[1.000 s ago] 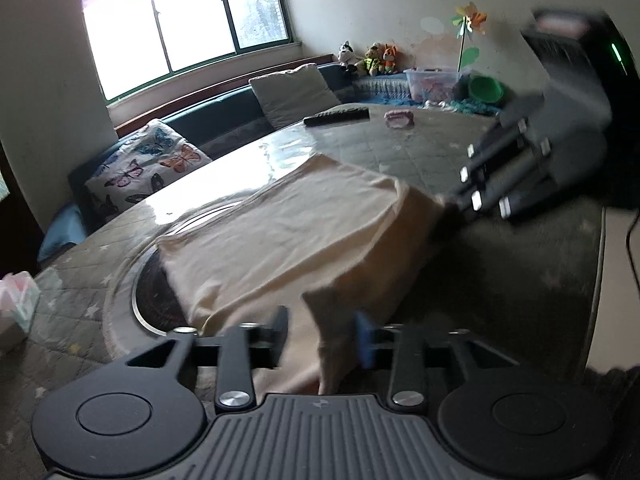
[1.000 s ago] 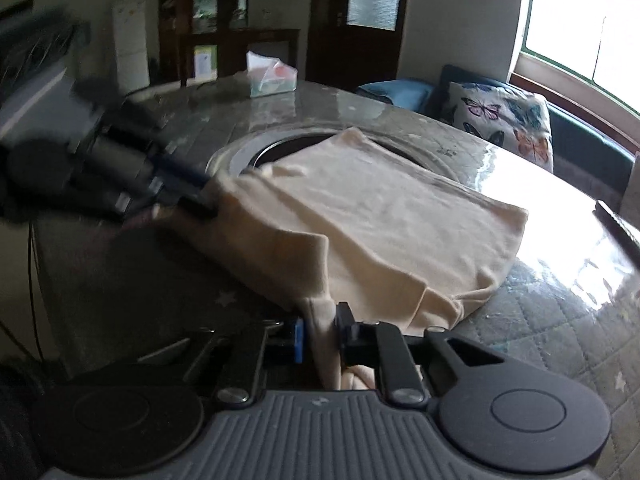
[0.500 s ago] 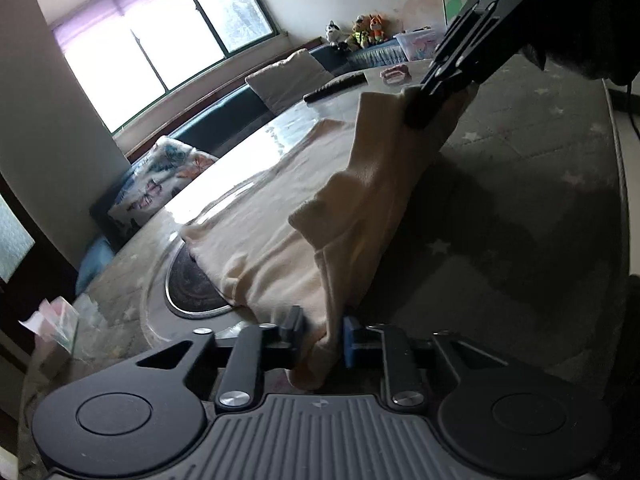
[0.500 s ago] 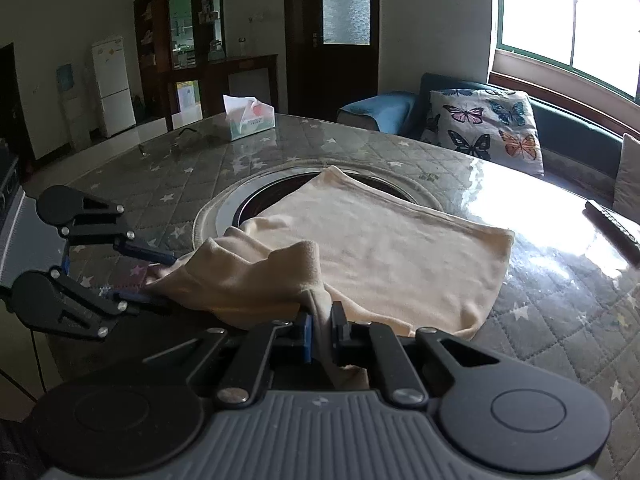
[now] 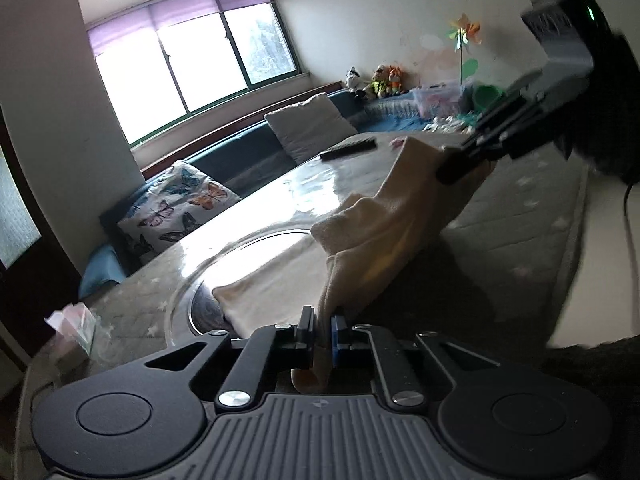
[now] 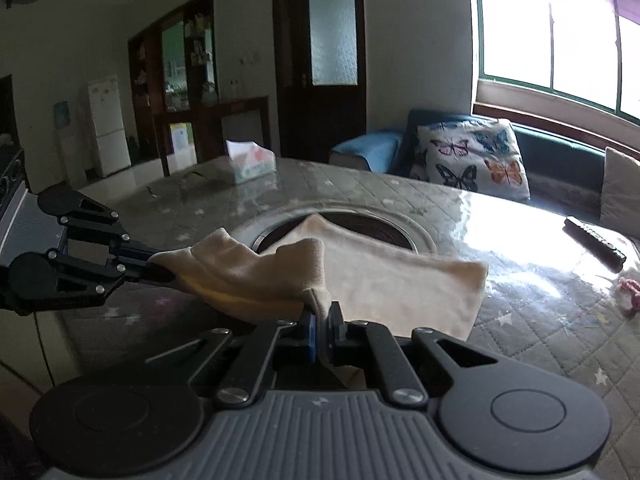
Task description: Fold clothes
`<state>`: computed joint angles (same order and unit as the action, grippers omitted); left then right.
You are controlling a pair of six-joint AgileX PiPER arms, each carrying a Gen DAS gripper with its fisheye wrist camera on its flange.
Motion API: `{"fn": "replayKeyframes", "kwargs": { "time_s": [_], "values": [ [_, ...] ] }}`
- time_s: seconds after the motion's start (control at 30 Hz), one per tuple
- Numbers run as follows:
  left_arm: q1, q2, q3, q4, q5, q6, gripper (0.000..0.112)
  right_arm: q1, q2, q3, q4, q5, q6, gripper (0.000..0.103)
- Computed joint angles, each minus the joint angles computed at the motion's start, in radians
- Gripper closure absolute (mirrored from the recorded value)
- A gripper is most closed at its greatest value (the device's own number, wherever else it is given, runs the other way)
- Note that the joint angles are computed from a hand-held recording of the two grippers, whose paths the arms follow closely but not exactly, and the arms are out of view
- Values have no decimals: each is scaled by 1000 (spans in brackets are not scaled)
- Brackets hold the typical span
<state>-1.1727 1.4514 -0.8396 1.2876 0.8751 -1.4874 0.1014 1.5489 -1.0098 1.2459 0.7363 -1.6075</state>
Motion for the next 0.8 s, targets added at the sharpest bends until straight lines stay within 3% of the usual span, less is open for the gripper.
{"fn": "replayKeyframes", "kwargs": {
  "time_s": [0.13, 0.2, 0.3, 0.5, 0.67, 0.8],
  "values": [
    [-98, -55, -32, -71, 93, 35, 104, -59, -131, 84, -18, 82, 3, 99],
    [-79, -67, -41, -82, 77, 56, 104, -70, -164, 94, -36, 106, 26, 99],
    [20, -62, -52, -85, 2, 95, 104, -52, -161, 76, -43, 84, 28, 99],
    [305, 15, -107, -113, -220, 243, 104, 37, 5, -86, -85, -43, 105, 99],
    [523, 196, -230, -200, -365, 402, 104, 101, 207, -286, -205, -117, 262, 99],
    [620, 318, -301, -284, -424, 493, 103, 138, 356, -432, -311, -149, 406, 99]
  ]
}}
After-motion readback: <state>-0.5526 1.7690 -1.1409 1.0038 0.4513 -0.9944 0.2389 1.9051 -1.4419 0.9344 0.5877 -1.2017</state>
